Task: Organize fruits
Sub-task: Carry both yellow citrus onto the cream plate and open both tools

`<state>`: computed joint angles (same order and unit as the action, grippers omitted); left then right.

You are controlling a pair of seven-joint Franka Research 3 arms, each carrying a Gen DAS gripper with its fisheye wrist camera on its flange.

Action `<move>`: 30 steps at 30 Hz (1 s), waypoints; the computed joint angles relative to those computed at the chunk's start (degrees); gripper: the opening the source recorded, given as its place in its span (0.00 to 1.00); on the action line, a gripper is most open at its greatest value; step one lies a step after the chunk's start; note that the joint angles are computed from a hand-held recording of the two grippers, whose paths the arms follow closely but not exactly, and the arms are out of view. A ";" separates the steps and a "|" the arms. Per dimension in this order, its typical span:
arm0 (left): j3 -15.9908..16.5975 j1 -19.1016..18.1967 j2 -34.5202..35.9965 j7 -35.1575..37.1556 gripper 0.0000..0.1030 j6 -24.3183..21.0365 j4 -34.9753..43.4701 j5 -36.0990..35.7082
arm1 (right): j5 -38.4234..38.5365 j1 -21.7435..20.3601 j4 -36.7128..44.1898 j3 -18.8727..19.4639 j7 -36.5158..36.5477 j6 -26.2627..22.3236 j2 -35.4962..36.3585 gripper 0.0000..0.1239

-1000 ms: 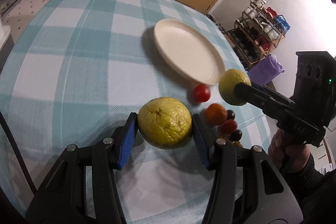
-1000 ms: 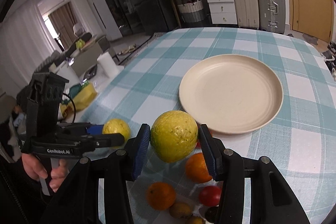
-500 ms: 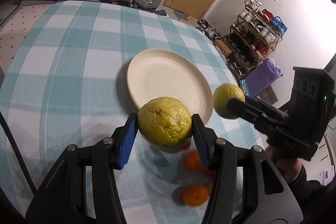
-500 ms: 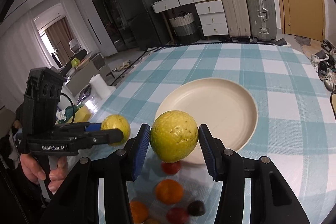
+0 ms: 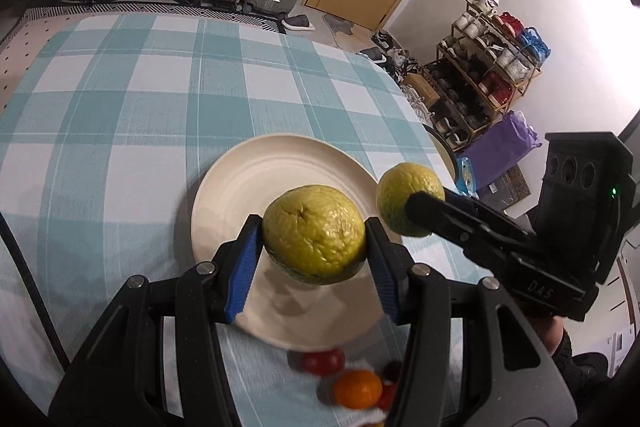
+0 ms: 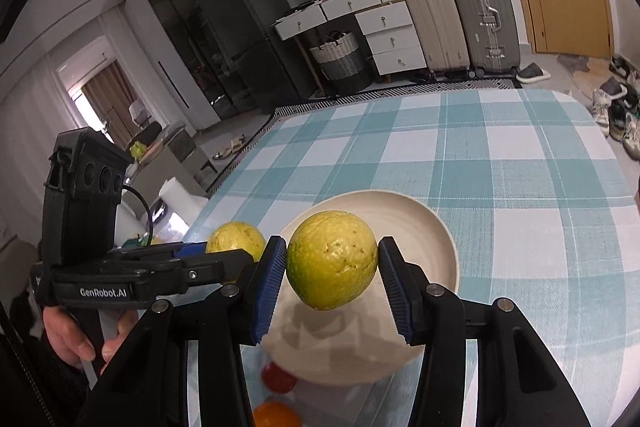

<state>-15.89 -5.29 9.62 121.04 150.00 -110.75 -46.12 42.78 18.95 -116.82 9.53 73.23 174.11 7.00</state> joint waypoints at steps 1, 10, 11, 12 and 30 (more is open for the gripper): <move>0.14 -0.14 1.25 -0.85 0.47 -0.33 1.24 0.76 | 0.80 -0.37 0.74 0.15 -0.73 -0.26 0.66 0.39; -2.08 1.45 11.77 -7.71 0.47 -2.96 11.72 7.85 | 7.95 -3.41 6.42 1.64 -6.15 -2.79 6.16 0.39; -2.36 1.62 12.52 -8.35 0.47 -3.12 12.50 8.78 | 7.69 -3.46 6.99 1.43 -5.58 -3.06 6.82 0.39; -2.72 1.85 13.34 -8.71 0.47 -3.16 13.36 9.47 | 7.86 -3.65 7.27 1.54 -5.44 -3.07 7.18 0.39; -5.66 4.12 20.75 -14.93 0.49 -4.61 21.13 17.20 | 7.95 -6.52 14.49 3.02 -2.56 -6.28 14.49 0.44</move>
<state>-21.55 -1.18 30.37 106.11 145.39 -89.62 -28.92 50.73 12.43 -102.33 12.55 70.66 167.83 21.49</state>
